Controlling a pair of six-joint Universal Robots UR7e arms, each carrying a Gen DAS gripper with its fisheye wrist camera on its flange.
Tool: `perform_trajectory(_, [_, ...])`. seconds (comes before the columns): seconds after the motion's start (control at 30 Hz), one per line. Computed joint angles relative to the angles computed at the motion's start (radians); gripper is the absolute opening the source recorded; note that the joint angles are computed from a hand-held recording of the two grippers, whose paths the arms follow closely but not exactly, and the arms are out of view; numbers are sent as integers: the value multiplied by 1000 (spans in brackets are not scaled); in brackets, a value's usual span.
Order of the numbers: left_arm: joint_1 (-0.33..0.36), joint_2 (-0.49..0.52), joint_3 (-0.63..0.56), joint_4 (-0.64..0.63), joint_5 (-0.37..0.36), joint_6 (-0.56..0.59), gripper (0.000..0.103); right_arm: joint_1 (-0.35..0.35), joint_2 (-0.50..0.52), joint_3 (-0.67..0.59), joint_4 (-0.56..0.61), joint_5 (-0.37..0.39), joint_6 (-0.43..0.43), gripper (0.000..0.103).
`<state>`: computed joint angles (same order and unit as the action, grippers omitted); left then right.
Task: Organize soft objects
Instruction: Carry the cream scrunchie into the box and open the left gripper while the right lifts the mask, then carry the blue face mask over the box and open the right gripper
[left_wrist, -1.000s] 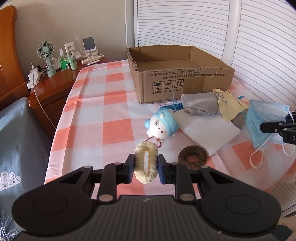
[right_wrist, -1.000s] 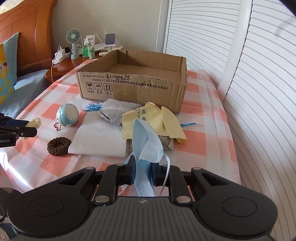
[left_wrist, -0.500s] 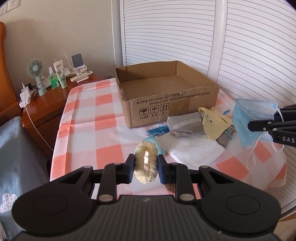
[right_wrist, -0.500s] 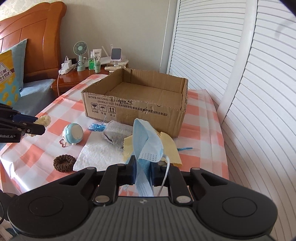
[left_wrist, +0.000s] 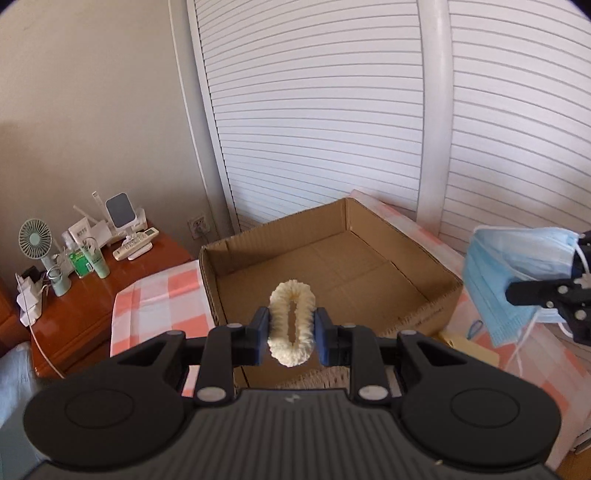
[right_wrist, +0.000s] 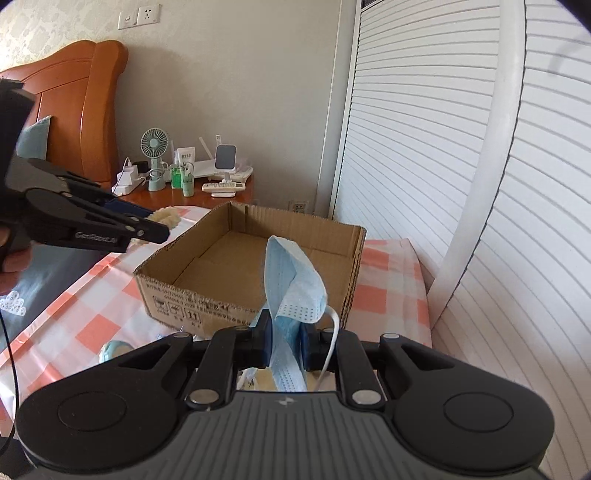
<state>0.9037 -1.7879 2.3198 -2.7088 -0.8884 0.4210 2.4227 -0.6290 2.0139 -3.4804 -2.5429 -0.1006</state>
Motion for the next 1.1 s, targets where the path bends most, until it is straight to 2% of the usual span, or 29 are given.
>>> perform_trajectory(0.13, [65, 190, -95, -145, -8, 61, 26, -27, 9, -37, -28, 4, -66, 18])
perform_trajectory(0.23, [103, 295, -146, -242, 9, 98, 52, -45, 18, -57, -35, 12, -92, 18])
perform_trajectory(0.27, [110, 319, -151, -276, 20, 115, 71, -50, 21, -62, -36, 15, -96, 18])
perform_trajectory(0.3, [114, 338, -151, -318, 36, 139, 83, -54, 23, -65, -34, 18, -98, 18])
perform_trajectory(0.37, [115, 347, -136, -373, 58, 164, 84, -56, 30, -72, -35, 17, -101, 18])
perform_trajectory(0.5, [106, 267, -106, -260, 60, 106, 89, -56, 35, -80, -24, 23, -96, 18])
perform_trajectory(0.67, [33, 77, 9, -132, 97, 19, 97, -50, 37, -96, -6, 28, -103, 18])
perform_trajectory(0.73, [-3, -12, 64, -93, 122, -15, 99, -52, 34, -102, 5, 37, -102, 18])
perform_trajectory(0.83, [-71, -140, 143, -52, 197, -88, 102, -60, 35, -123, 19, 49, -114, 18])
perform_trajectory(0.93, [-119, -263, 187, 65, 239, -213, 102, -75, 43, -165, 60, 55, -117, 18])
perform_trajectory(1.1, [-160, -385, 221, 223, 273, -329, 102, -109, 90, -281, 71, 54, -195, 18])
